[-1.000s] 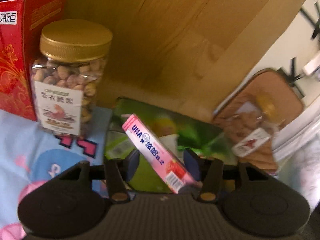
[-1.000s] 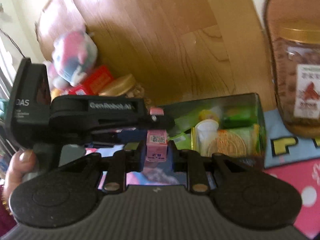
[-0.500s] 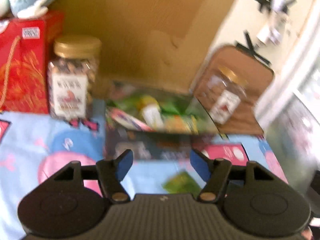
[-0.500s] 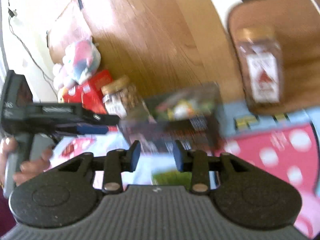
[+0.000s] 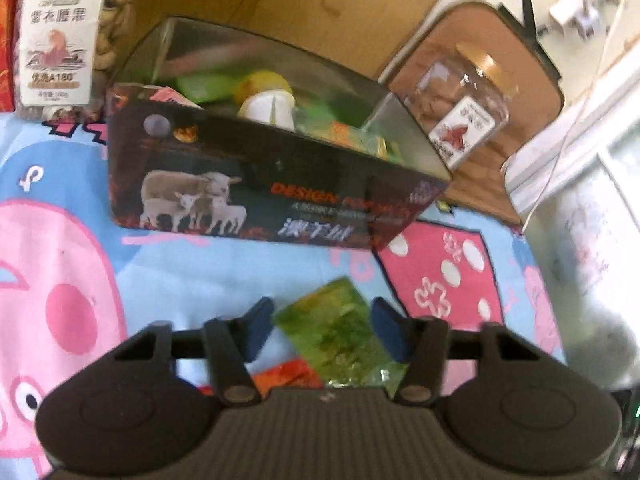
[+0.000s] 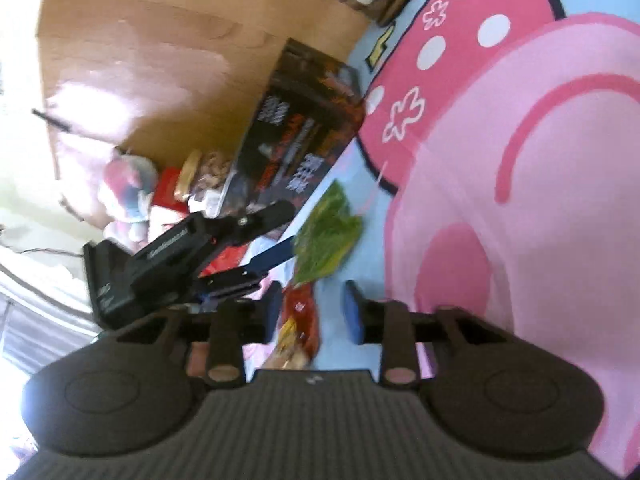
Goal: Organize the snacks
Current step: 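Close the left tool on the green pouch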
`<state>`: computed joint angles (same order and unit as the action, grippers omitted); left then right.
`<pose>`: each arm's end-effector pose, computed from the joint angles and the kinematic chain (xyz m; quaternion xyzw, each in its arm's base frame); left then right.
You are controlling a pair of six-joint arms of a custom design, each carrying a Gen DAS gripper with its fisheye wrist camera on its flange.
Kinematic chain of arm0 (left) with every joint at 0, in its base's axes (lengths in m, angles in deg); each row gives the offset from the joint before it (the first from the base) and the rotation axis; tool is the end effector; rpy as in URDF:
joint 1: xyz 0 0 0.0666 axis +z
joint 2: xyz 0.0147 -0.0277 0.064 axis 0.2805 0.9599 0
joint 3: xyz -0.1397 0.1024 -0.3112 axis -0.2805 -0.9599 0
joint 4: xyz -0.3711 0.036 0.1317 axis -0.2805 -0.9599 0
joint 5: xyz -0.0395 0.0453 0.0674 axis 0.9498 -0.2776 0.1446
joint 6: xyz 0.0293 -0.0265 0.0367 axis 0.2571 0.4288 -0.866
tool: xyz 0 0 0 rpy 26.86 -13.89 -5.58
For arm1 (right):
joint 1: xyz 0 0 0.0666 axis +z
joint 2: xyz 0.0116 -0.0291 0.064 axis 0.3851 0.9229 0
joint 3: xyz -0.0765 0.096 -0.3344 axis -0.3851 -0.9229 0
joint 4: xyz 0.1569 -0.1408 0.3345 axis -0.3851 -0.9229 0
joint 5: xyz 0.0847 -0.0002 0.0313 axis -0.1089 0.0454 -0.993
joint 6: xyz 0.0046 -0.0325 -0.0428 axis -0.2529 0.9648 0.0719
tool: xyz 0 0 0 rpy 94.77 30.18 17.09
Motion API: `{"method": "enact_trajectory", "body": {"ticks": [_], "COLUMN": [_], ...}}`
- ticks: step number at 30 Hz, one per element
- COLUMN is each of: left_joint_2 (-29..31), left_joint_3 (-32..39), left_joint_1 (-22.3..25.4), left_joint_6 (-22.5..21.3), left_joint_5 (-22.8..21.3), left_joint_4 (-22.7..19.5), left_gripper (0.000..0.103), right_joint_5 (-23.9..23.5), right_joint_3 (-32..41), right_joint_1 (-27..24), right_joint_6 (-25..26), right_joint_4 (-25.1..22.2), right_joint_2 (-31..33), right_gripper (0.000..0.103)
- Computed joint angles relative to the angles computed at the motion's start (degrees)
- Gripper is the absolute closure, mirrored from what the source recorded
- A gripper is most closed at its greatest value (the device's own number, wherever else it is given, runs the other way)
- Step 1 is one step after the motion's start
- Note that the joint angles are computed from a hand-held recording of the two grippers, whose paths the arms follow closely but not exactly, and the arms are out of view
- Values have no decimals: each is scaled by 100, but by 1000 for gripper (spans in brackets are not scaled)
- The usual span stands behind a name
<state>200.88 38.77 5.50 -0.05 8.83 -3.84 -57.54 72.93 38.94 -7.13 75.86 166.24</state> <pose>0.6959 -0.1553 0.2560 0.2445 0.8977 -0.3156 0.1866 0.4494 0.1343 0.2179 0.3723 0.7522 0.4052 0.3625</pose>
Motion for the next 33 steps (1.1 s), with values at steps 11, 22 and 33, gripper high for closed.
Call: {"method": "enact_trajectory", "body": {"ticks": [11, 22, 33], "left_joint_2": [-698, -2223, -1835], "left_joint_3": [-1055, -3344, -2732], "left_joint_1": [188, 617, 558], "left_joint_6": [-20, -66, 40], "left_joint_5": [497, 555, 453], "left_joint_4": [160, 1170, 1006], "left_gripper": [84, 91, 68], "right_joint_5": [406, -77, 1711], "right_joint_3": [155, 374, 153], "right_joint_1": [-29, 275, 526], "right_joint_6": [473, 1266, 2043], "right_joint_4": [-170, -401, -1033], "right_joint_2": [130, 147, -370], "right_gripper": [85, 81, 69]}}
